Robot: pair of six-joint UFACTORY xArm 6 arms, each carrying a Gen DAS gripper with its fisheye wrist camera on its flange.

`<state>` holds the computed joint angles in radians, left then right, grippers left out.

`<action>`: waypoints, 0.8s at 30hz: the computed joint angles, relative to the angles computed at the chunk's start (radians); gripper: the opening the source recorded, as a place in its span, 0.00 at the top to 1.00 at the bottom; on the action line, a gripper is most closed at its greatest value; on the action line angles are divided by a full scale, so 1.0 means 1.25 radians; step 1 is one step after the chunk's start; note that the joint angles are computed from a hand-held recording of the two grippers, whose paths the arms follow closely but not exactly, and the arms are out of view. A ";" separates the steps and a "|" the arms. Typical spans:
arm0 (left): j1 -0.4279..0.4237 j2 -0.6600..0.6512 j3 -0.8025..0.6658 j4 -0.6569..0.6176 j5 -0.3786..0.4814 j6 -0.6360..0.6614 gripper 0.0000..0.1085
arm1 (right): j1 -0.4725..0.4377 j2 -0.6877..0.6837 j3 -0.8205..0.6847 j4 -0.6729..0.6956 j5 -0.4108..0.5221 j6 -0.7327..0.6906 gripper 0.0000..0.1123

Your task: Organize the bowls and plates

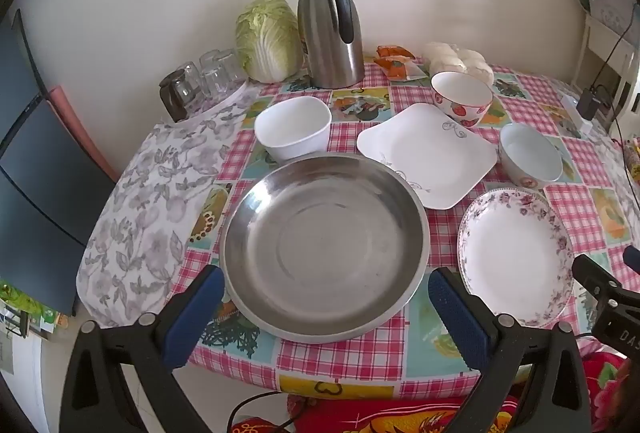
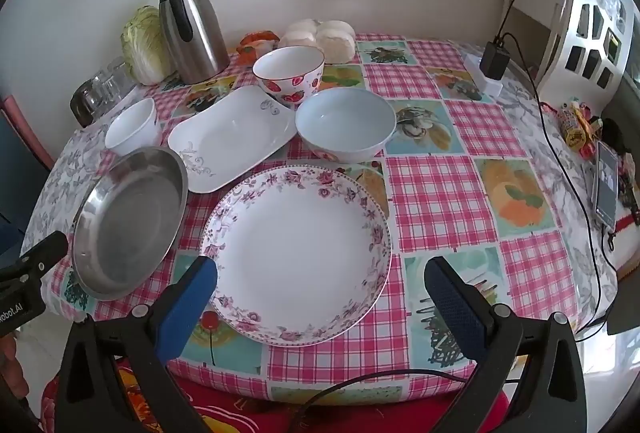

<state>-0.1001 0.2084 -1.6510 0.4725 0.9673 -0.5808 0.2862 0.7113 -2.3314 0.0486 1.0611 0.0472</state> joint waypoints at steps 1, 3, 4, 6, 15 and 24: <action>-0.001 0.001 -0.001 0.000 0.002 -0.002 0.05 | -0.003 -0.004 0.007 0.022 -0.008 -0.002 0.08; 0.006 -0.003 0.005 -0.021 -0.011 0.008 0.05 | -0.004 -0.003 0.006 0.022 -0.008 -0.007 0.08; 0.006 -0.004 0.006 -0.022 -0.012 0.007 0.05 | -0.004 -0.003 0.005 0.023 -0.009 -0.010 0.08; 0.005 0.005 -0.006 -0.020 -0.006 0.008 0.05 | -0.004 -0.003 0.004 0.024 -0.010 -0.017 0.08; 0.007 0.004 -0.001 -0.020 0.000 0.010 0.05 | 0.000 -0.029 0.055 0.028 -0.040 -0.028 0.08; 0.009 0.006 -0.003 -0.024 0.009 0.014 0.05 | -0.005 -0.024 0.048 0.044 -0.046 -0.022 0.08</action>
